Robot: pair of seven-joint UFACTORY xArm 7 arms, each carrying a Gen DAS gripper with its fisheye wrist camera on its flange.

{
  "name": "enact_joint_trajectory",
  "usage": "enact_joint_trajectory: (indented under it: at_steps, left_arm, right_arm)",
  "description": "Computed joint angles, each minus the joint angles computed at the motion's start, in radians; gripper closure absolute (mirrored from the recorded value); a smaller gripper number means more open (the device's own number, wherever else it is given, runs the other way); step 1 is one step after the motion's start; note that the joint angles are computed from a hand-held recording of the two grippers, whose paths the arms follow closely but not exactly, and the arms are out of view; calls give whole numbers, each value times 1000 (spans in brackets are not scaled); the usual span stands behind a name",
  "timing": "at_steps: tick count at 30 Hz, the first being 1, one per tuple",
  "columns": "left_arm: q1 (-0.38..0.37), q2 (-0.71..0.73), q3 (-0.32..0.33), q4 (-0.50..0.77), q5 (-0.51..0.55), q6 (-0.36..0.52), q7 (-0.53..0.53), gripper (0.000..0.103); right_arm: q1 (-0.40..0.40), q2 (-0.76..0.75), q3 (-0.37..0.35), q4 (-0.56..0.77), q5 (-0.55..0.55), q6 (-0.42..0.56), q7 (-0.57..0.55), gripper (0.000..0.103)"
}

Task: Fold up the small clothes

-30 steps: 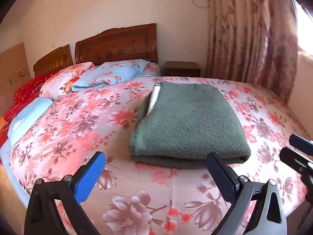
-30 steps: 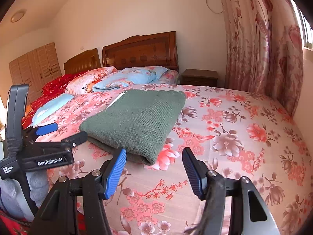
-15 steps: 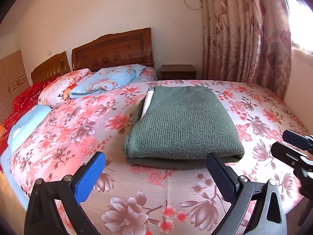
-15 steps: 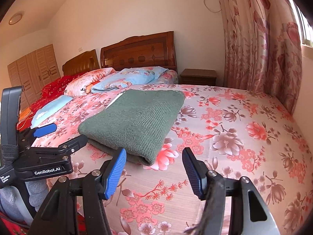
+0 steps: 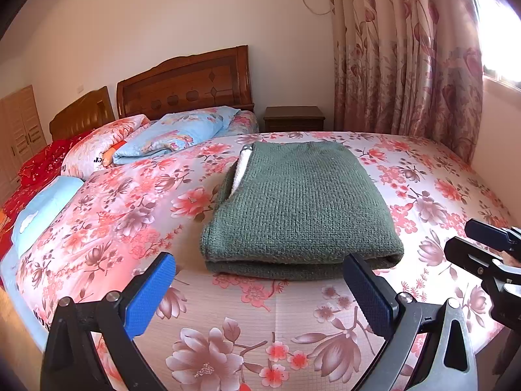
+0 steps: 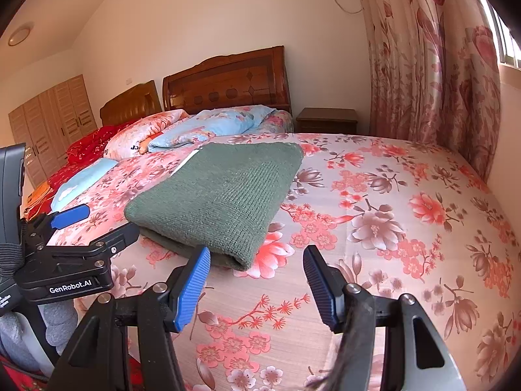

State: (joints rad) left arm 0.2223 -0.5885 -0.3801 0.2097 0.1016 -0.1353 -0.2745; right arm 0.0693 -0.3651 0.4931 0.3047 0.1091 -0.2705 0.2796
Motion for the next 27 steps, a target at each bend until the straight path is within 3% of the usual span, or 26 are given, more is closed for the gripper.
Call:
enact_joint_trajectory:
  at_steps: [27]
  left_arm:
    - [-53,-8,45,-11,-32,-36,51,0]
  right_arm:
    - [17,11,-26,3,-10,7,7,42]
